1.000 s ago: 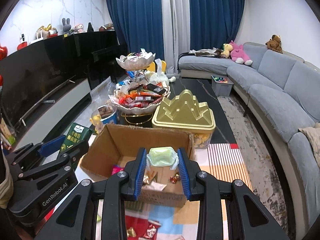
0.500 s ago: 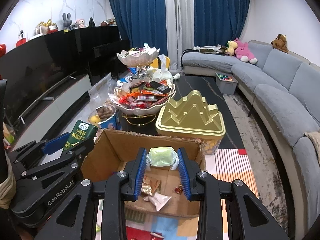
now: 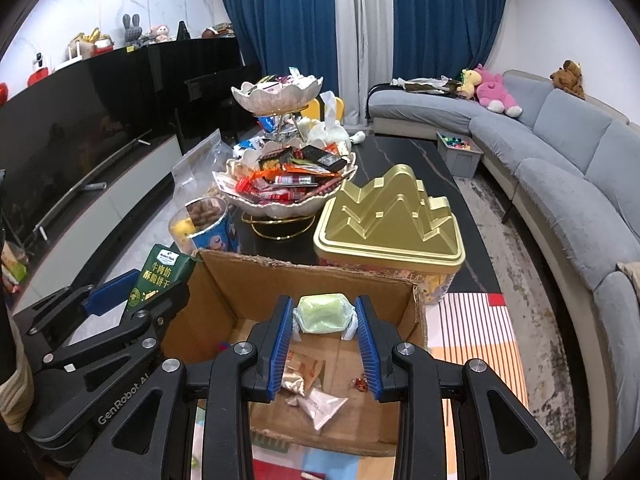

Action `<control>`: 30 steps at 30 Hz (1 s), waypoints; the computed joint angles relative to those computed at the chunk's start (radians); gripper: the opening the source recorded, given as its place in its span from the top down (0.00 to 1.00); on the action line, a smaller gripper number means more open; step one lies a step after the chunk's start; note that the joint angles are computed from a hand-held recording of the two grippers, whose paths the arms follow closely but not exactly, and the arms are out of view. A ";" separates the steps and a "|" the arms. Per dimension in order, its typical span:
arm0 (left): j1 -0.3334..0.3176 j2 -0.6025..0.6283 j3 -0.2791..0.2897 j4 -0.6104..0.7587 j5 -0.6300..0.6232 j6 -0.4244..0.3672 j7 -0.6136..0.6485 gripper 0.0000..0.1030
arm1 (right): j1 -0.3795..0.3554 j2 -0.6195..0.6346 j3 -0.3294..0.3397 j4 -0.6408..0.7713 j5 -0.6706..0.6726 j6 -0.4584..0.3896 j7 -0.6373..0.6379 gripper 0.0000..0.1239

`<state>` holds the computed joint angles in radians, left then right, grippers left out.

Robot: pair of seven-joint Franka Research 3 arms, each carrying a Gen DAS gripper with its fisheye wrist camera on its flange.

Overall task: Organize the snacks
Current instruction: 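Open both tools to drop the biscuit pack and candy into the box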

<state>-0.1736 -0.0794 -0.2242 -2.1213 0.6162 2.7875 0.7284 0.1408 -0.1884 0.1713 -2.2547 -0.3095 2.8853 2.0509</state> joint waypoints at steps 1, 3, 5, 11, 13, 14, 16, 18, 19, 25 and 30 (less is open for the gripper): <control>0.001 -0.002 -0.001 -0.001 0.009 -0.004 -0.007 0.53 | 0.001 -0.001 -0.001 -0.001 0.002 0.001 -0.001 0.73; 0.003 -0.005 -0.002 -0.001 0.020 -0.004 -0.016 0.42 | 0.004 0.003 -0.003 0.002 0.008 -0.001 -0.005 0.71; 0.005 -0.013 -0.003 -0.008 0.032 -0.003 -0.030 0.34 | 0.007 0.006 -0.007 0.006 0.017 -0.004 -0.010 0.66; 0.010 -0.036 -0.004 -0.020 0.029 -0.022 -0.052 0.23 | -0.011 -0.017 0.002 -0.007 0.001 -0.006 0.028 0.45; 0.011 -0.047 -0.006 -0.027 0.024 -0.027 -0.051 0.22 | -0.013 -0.025 0.004 -0.011 0.001 -0.009 0.032 0.45; 0.012 -0.053 -0.007 -0.030 0.025 -0.028 -0.052 0.21 | -0.013 -0.028 0.003 -0.012 0.006 -0.012 0.030 0.45; 0.015 -0.067 -0.011 -0.038 0.032 -0.033 -0.057 0.20 | -0.015 -0.038 0.005 -0.016 0.011 -0.016 0.031 0.45; 0.016 -0.080 -0.014 -0.044 0.031 -0.039 -0.058 0.19 | -0.018 -0.049 0.007 -0.022 0.016 -0.016 0.031 0.45; 0.017 -0.090 -0.015 -0.050 0.029 -0.043 -0.058 0.19 | -0.021 -0.055 0.009 -0.025 0.016 -0.017 0.034 0.45; 0.025 -0.146 -0.026 -0.078 0.028 -0.060 -0.050 0.18 | -0.036 -0.104 0.026 -0.052 0.032 -0.025 0.047 0.45; 0.030 -0.187 -0.038 -0.096 0.026 -0.076 -0.050 0.18 | -0.049 -0.144 0.040 -0.071 0.041 -0.034 0.039 0.45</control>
